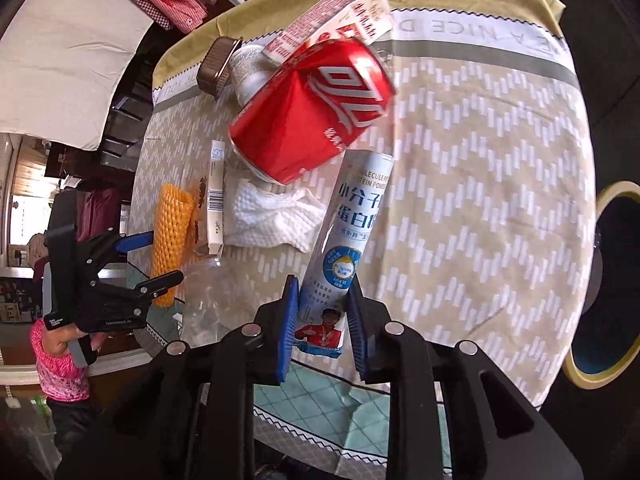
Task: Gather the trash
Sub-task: 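Carry the tube and foam net to the bin and release both into it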
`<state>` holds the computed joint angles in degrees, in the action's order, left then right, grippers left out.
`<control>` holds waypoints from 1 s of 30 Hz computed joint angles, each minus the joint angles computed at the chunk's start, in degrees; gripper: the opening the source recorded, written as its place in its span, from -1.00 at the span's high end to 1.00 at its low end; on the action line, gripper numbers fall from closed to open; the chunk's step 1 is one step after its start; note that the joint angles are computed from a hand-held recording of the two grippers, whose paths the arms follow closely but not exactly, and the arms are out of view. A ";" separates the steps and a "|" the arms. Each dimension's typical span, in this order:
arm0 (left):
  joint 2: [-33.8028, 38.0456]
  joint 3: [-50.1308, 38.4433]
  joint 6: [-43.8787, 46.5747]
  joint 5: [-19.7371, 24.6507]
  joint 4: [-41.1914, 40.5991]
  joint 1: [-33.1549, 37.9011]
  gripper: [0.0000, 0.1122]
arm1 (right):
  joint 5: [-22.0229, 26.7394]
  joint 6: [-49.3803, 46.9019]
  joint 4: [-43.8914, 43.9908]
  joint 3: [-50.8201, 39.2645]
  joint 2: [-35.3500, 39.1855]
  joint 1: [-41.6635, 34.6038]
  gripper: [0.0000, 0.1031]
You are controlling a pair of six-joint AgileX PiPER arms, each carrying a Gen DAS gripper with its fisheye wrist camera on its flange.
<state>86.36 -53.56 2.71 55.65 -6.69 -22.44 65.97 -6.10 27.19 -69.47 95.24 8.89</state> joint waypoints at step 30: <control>7.88 -35.02 -11.05 12.86 -1.26 -27.23 0.77 | -19.16 -18.25 -18.95 2.16 11.65 -49.23 -0.05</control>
